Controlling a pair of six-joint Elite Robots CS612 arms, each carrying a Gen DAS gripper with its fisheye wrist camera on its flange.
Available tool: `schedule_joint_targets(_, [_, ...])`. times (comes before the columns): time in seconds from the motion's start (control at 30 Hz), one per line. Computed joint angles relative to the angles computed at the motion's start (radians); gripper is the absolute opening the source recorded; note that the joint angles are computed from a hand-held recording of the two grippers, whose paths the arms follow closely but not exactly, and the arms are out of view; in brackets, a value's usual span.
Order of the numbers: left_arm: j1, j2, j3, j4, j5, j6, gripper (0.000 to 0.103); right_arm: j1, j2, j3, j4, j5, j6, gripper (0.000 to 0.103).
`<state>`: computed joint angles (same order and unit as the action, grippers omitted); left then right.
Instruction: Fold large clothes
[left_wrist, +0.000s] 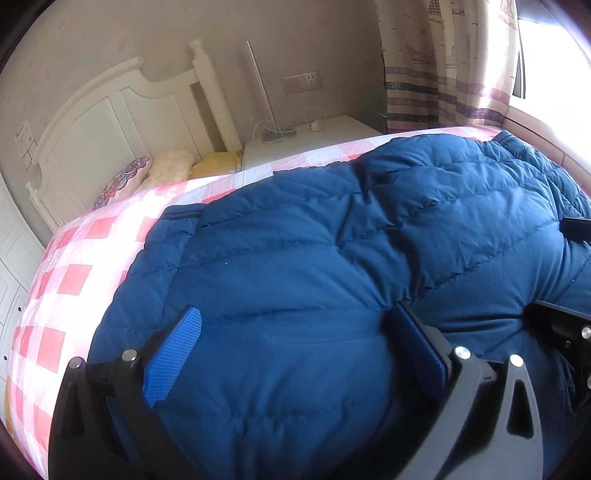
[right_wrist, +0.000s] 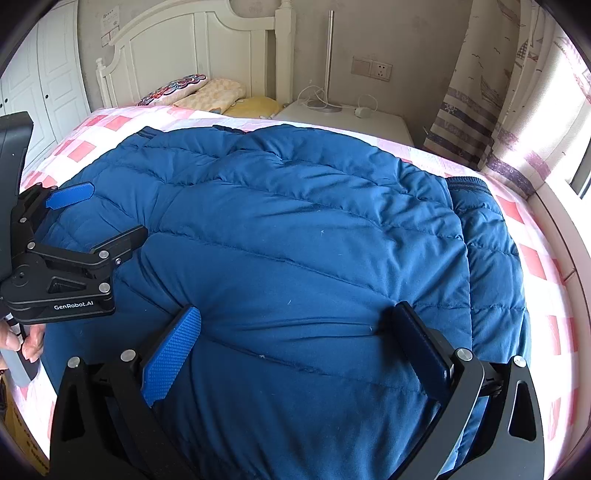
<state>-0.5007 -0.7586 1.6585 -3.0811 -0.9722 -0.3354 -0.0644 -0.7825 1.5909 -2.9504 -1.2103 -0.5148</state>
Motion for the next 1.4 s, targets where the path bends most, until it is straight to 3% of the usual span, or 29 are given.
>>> schedule_joint_targets(0.07, [0.005,-0.005,0.0,0.012,-0.021,-0.008,0.102,-0.004,-0.015,0.004,0.005,-0.032,0.018,0.098])
schedule_joint_targets(0.17, [0.016,-0.036,0.017,0.062,-0.053,-0.056,0.102,-0.035,-0.028,0.029,-0.088,-0.052,0.078,0.098])
schedule_joint_targets(0.27, [0.015,-0.073,0.073,0.045,0.014,-0.085,0.102,-0.068,-0.013,0.015,-0.077,-0.109,0.146,0.098])
schedule_joint_targets(0.3, [0.017,-0.083,0.091,0.048,0.045,-0.101,0.102,-0.086,-0.003,0.005,-0.04,-0.071,0.157,0.098])
schedule_joint_targets(0.37, [0.028,-0.097,0.119,0.08,0.089,-0.15,0.102,-0.123,0.018,-0.006,-0.002,0.074,0.209,0.099])
schedule_joint_targets(0.4, [0.039,-0.099,0.13,0.078,0.074,-0.159,0.102,-0.129,0.022,-0.002,-0.011,0.098,0.222,0.099])
schedule_joint_targets(0.47, [0.066,-0.094,0.158,-0.015,-0.028,-0.16,0.102,-0.12,0.02,0.008,-0.045,0.062,0.22,0.099])
schedule_joint_targets(0.5, [0.07,-0.092,0.165,-0.043,-0.04,-0.164,0.102,-0.115,0.019,0.009,-0.052,0.044,0.216,0.099])
schedule_joint_targets(0.67, [0.048,-0.076,0.154,-0.036,0.048,-0.141,0.102,-0.128,0.031,-0.001,-0.034,0.103,0.225,0.099])
schedule_joint_targets(0.83, [0.072,-0.076,0.161,-0.08,-0.039,-0.158,0.102,-0.135,0.037,-0.008,-0.018,0.136,0.242,0.099])
schedule_joint_targets(1.03, [0.073,-0.075,0.159,-0.076,-0.043,-0.158,0.102,-0.142,0.038,-0.022,0.04,0.165,0.264,0.099])
schedule_joint_targets(1.1, [0.075,-0.075,0.158,-0.077,-0.047,-0.158,0.102,-0.147,0.021,-0.011,0.062,0.149,0.321,0.097])
schedule_joint_targets(1.13, [0.076,-0.075,0.159,-0.078,-0.054,-0.16,0.102,-0.155,0.007,0.014,0.025,0.136,0.391,0.097])
schedule_joint_targets(1.17, [0.078,-0.074,0.159,-0.08,-0.062,-0.163,0.102,-0.171,-0.006,0.046,-0.028,0.164,0.456,0.097])
schedule_joint_targets(1.27, [0.084,-0.075,0.161,-0.086,-0.083,-0.172,0.102,-0.235,-0.031,0.165,-0.227,0.39,0.581,0.098])
schedule_joint_targets(1.33, [0.086,-0.074,0.161,-0.088,-0.088,-0.173,0.102,-0.256,-0.058,0.239,-0.297,0.397,0.577,0.098])
schedule_joint_targets(1.4, [0.087,-0.074,0.161,-0.089,-0.09,-0.172,0.102,-0.272,-0.083,0.291,-0.286,0.414,0.529,0.098])
